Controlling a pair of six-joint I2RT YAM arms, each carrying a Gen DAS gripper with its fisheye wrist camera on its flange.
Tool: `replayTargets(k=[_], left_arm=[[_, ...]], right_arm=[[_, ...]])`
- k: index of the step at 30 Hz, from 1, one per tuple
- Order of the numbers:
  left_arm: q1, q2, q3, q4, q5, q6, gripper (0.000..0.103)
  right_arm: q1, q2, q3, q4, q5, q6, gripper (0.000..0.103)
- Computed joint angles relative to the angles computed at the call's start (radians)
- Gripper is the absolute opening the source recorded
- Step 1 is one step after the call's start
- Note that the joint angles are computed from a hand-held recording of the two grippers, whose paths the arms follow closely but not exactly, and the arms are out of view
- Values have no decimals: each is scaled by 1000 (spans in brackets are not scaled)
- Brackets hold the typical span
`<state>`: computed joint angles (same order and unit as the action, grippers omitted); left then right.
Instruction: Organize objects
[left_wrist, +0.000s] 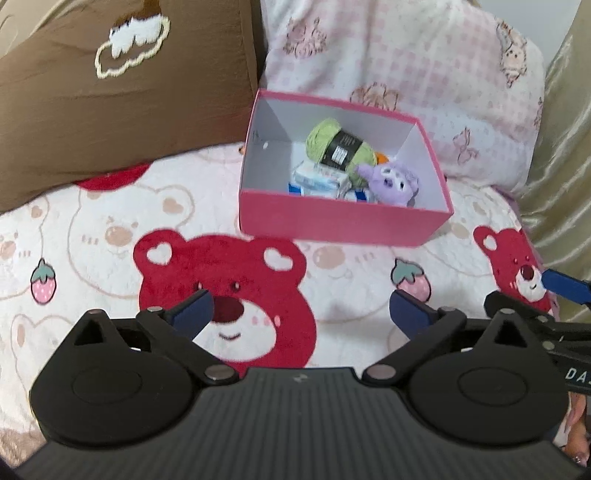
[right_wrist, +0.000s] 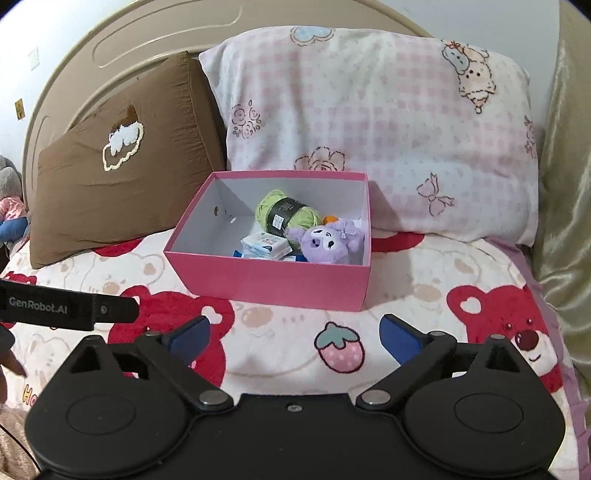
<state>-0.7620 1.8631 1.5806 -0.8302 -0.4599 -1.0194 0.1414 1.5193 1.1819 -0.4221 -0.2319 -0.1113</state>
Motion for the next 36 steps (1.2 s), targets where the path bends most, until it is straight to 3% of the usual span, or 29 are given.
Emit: replayTargets(k=[12,17,32,36], left_arm=[[-37,1,15,-67,-32,-33,103],[-57,25,76,-177,-62,-104,103],[-61,52,152,-316,-60,-120,103],[-44,13,89,-244,-11,-98,103]], right_arm=[[36,-9,14,-60,122,5,100],[36,-4,42,-138,89,-20,100],[49,-46,46,-190,96,-2,100],[55,-47,48,-195,103,4,100]])
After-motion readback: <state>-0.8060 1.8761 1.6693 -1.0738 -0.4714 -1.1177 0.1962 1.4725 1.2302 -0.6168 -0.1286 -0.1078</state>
